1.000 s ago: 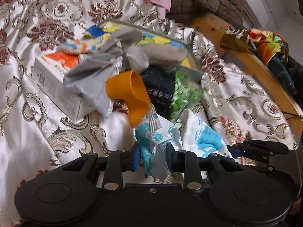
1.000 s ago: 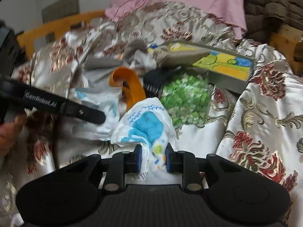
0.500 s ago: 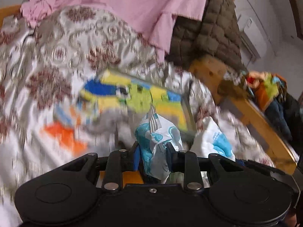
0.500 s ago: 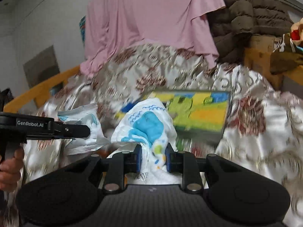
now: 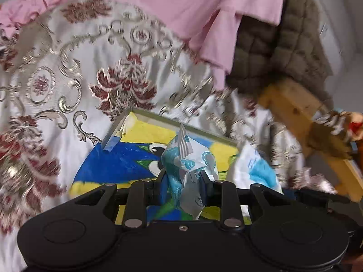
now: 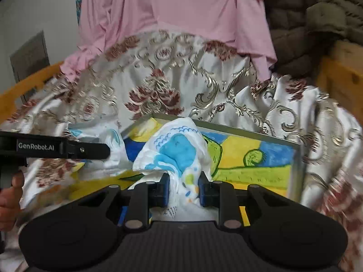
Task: Organize soft objects
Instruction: 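Carry both packets over the cartoon tray and open both tools to drop them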
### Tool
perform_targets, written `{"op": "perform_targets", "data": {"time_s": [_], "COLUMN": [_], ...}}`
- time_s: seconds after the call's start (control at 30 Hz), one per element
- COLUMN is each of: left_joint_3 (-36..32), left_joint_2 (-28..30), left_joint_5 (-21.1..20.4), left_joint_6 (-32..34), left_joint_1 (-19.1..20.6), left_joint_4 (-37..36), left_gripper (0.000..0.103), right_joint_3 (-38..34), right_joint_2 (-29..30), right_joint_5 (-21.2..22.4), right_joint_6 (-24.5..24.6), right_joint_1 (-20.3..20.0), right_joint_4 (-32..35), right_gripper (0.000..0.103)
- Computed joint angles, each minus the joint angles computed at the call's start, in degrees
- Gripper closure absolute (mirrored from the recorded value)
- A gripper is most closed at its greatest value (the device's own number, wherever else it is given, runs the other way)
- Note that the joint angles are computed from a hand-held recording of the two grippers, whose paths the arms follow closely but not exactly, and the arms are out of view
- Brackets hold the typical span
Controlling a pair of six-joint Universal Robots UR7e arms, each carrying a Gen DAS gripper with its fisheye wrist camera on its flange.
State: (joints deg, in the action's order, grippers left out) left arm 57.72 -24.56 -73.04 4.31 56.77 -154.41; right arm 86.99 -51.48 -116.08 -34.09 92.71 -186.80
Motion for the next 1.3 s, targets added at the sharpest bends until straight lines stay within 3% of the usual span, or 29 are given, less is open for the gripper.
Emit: {"op": "perform_targets", "data": {"time_s": [0.17, 0.3, 0.63, 0.77, 0.87, 0.93, 1.03, 1.2, 1.3], "left_joint_3": [-14.8, -21.9, -29.9, -28.5, -25.9, -23.4, -18.2, -10.3, -4.1], "left_joint_2": [7.7, 11.5, 15.8, 15.0, 13.6, 12.3, 9.6, 5.2, 1.7], "left_joint_5": [-0.4, -1.8, -3.7, -3.0, -1.4, -0.8, -0.9, -0.9, -0.2], "left_joint_6": [-1.5, -3.6, -5.8, -6.1, -5.5, -5.0, -4.9, -4.1, -3.1], "left_joint_1": [1.8, 2.9, 3.9, 4.0, 3.8, 3.6, 3.5, 2.7, 1.7], "left_joint_4": [12.6, 18.8, 25.2, 24.5, 22.5, 20.3, 15.1, 8.0, 2.2], "left_gripper": [0.073, 0.073, 0.068, 0.064, 0.054, 0.036, 0.023, 0.015, 0.011], "right_joint_3": [-6.9, -10.3, -12.5, -11.6, -10.3, -9.3, -7.2, -2.6, 0.9], "right_joint_2": [3.9, 5.5, 7.2, 7.0, 6.5, 6.0, 4.7, 1.8, -0.3], "right_joint_5": [-2.5, -4.8, -7.9, -7.3, -6.8, -6.6, -5.6, -3.5, -2.6], "right_joint_6": [1.9, 2.9, 2.0, 1.4, 0.7, 0.6, 0.9, 1.3, 1.0], "right_joint_1": [-1.0, -1.1, -1.0, -1.1, -1.2, -1.2, -1.2, -0.3, 0.9], "right_joint_4": [4.4, 7.5, 9.2, 7.5, 5.8, 4.4, 2.3, -3.0, -6.4], "right_gripper": [0.075, 0.074, 0.067, 0.054, 0.048, 0.043, 0.035, 0.018, 0.013]}}
